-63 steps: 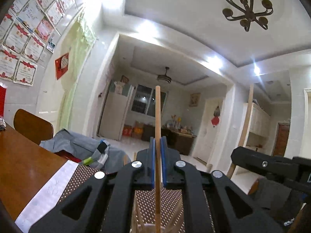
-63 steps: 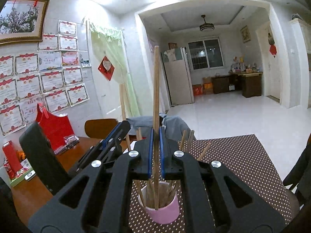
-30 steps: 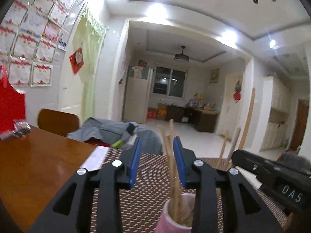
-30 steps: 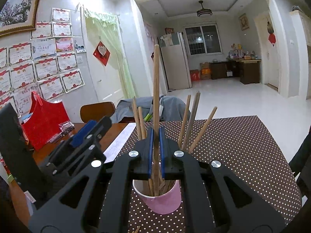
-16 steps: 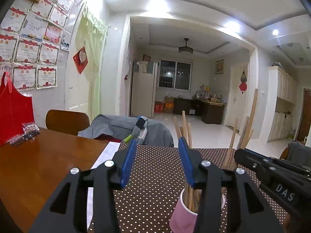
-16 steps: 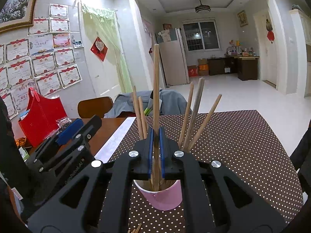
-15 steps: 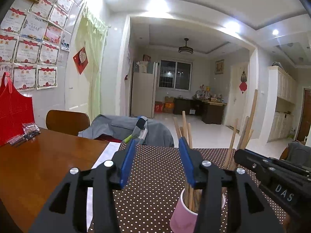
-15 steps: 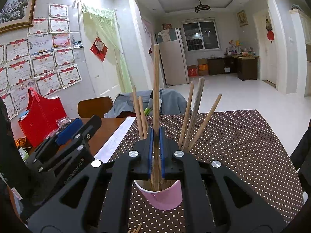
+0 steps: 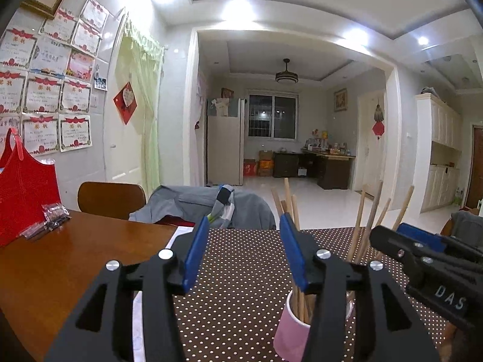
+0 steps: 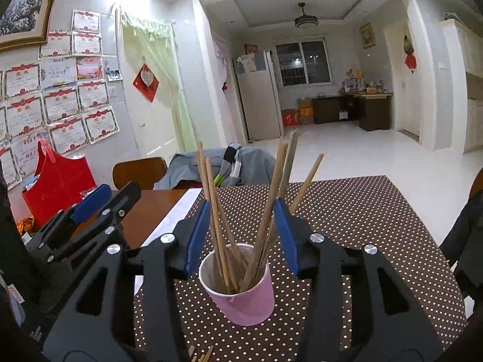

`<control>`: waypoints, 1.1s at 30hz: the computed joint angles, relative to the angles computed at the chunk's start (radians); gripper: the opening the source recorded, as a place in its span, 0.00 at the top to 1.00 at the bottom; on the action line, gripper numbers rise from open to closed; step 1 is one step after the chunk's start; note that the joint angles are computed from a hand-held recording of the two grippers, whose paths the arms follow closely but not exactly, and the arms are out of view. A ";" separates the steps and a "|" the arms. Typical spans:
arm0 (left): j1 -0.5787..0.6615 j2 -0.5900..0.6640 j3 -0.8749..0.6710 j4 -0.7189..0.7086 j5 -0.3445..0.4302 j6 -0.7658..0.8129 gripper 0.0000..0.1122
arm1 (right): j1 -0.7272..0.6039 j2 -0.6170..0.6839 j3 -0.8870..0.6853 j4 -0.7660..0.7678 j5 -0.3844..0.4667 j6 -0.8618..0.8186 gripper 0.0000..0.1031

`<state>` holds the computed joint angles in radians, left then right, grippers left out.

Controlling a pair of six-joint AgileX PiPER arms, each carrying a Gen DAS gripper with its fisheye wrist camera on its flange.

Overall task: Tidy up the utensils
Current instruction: 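Move the left tool back to the chopstick pile while the right tool returns too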

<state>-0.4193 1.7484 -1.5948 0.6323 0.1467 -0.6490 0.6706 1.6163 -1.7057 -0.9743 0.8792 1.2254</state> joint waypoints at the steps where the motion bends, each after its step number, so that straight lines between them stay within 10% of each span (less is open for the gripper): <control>1: -0.001 -0.008 0.006 0.002 0.001 0.001 0.56 | 0.002 -0.006 0.005 -0.001 0.001 0.003 0.57; 19: -0.020 -0.279 0.258 -0.051 0.019 0.107 0.47 | 0.221 -0.135 0.109 -0.103 0.204 0.107 0.57; 33: -0.046 -0.414 0.399 -0.143 0.175 0.246 0.46 | 0.385 -0.170 0.199 -0.077 0.305 0.182 0.55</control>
<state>-0.4657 1.3347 -1.1961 0.4889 0.3221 -0.4028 1.0554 1.4465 -1.5067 -1.0509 1.1838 1.4078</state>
